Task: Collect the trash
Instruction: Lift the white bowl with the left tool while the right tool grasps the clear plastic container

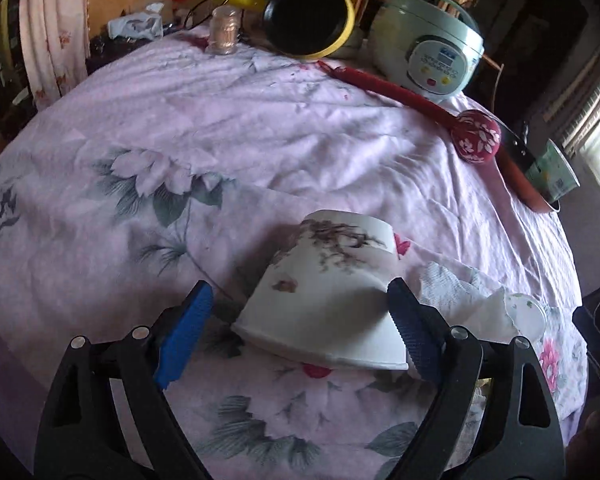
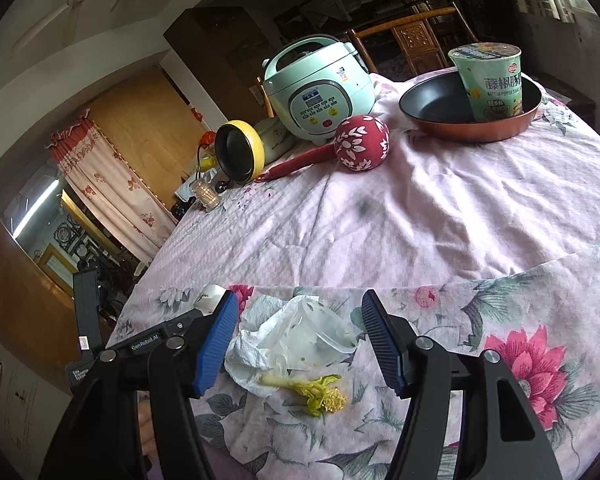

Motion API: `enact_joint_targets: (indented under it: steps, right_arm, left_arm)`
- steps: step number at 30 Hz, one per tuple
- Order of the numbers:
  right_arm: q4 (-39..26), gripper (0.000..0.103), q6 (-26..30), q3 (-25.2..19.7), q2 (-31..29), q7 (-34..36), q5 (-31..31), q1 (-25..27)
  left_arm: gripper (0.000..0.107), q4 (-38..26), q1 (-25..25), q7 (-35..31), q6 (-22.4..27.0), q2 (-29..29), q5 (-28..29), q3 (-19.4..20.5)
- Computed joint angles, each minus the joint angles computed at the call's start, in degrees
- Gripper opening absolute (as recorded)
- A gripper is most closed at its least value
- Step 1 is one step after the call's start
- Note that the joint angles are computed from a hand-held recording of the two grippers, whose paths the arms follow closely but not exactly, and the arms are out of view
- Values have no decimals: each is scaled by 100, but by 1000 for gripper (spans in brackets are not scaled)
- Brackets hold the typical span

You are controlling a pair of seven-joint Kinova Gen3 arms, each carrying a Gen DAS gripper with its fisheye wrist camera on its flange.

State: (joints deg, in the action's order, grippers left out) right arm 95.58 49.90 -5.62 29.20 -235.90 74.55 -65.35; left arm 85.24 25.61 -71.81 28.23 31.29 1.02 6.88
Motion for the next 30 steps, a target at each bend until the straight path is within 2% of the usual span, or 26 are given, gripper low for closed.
enact_joint_targets:
  steps: [2, 4, 6, 8, 12, 13, 14, 15, 17, 19, 21, 23, 26, 28, 30]
  right_arm:
    - [-64, 64, -10, -19, 30, 136, -104, 30]
    - [-88, 64, -28, -4, 39, 193, -175, 32]
    - [-111, 64, -8, 23, 50, 220, -236, 16]
    - [-133, 64, -7, 46, 61, 250, -280, 1]
    - [-178, 64, 7, 72, 88, 364, -389, -8]
    - [-179, 64, -15, 81, 92, 376, -419, -2]
    - [-172, 64, -61, 89, 92, 385, -444, 14]
    - [-159, 64, -116, 101, 90, 377, -457, 28]
    - [-139, 64, -215, 124, 89, 361, -469, 43]
    - [-150, 64, -287, 140, 104, 394, -509, 61]
    - [-122, 64, -478, 160, 110, 378, -514, 112]
    - [-115, 64, -673, 173, 125, 419, -578, 182]
    - [-228, 64, -962, 342, 197, 859, -1026, 205]
    - [-424, 64, -918, 129, 294, 1325, -1283, 400]
    - [-715, 64, -626, -401, 470, 1791, -1395, 768]
  left_arm:
    - [86, 47, -323, -152, -84, 17, 294, 297]
    - [86, 129, -220, -158, -184, -57, 214, 230]
    - [87, 124, 255, 50, -249, -107, -198, -118]
    - [93, -49, 786, 244, -145, -31, -664, -476]
    - [93, -680, 1840, 688, 582, 452, -1596, -1317]
    - [91, -706, 1992, 808, 651, 548, -1801, -1455]
    - [76, -672, 2037, 999, 626, 538, -1913, -1491]
    - [74, -561, 1976, 1121, 508, 421, -1937, -1440]
    - [56, -159, 1833, 1511, 64, 98, -2259, -1314]
    - [50, 94, 1895, 1815, -228, -93, -2476, -1433]
    - [50, 226, 1613, 1747, -374, -210, -2385, -1161]
    - [50, 184, 1350, 1518, -296, -212, -2194, -869]
    - [51, 161, 1453, 1569, -224, -208, -2228, -929]
    - [52, 152, 1421, 1551, -210, -182, -2214, -896]
    - [53, 108, 1352, 1516, -191, -136, -2170, -863]
